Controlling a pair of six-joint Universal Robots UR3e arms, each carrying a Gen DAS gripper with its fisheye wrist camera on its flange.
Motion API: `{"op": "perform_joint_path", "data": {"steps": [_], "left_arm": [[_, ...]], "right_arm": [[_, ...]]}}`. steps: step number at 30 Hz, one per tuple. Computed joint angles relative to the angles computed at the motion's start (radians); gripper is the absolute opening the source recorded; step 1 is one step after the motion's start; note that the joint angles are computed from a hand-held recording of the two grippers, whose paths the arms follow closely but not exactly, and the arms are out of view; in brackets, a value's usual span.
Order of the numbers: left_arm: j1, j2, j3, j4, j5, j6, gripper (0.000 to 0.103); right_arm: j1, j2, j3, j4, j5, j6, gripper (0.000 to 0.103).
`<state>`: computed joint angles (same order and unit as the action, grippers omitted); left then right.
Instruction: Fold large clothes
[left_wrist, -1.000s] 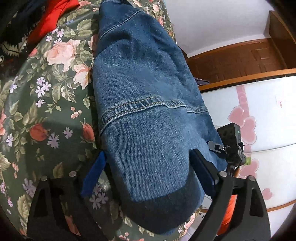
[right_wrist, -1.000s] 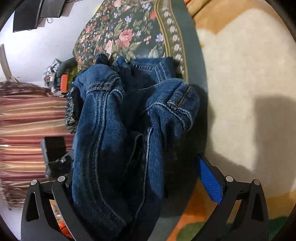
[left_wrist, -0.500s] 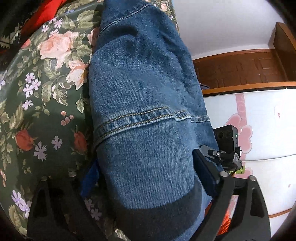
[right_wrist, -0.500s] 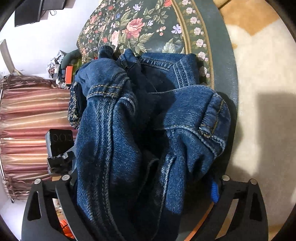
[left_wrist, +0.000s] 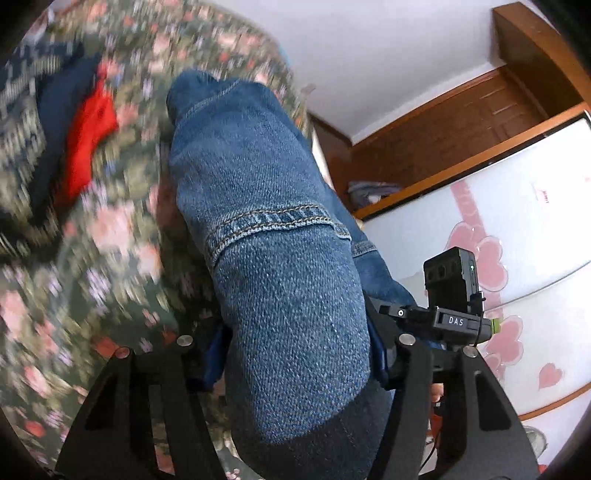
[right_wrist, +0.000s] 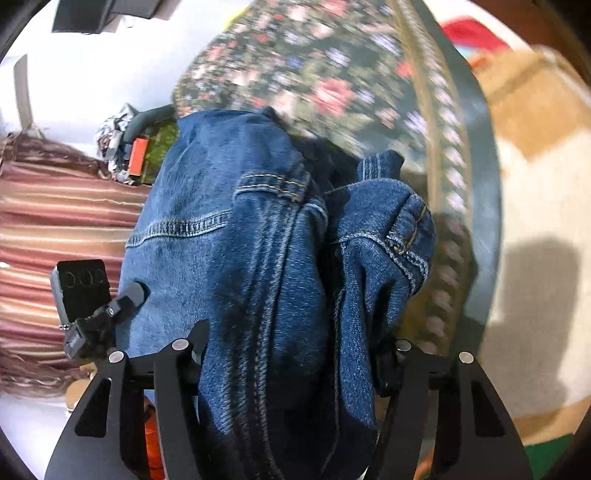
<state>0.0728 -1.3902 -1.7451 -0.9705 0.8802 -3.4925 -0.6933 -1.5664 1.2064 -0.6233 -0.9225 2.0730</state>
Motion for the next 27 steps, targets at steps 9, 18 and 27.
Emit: {"op": "perform_joint_path", "data": {"steps": [9, 18, 27], "left_arm": [[0.39, 0.198, 0.236, -0.476, -0.199, 0.367, 0.061], [0.885, 0.189, 0.614, -1.254, -0.405, 1.005, 0.061], [1.1, 0.099, 0.518, -1.282, -0.382, 1.214, 0.061]], "right_arm": [[0.222, 0.035, -0.309, 0.025, 0.239, 0.132, 0.056], [0.501, 0.072, -0.324, -0.401, 0.351, 0.466, 0.056], [0.822, 0.289, -0.235, -1.078, 0.258, 0.914, 0.056]]}}
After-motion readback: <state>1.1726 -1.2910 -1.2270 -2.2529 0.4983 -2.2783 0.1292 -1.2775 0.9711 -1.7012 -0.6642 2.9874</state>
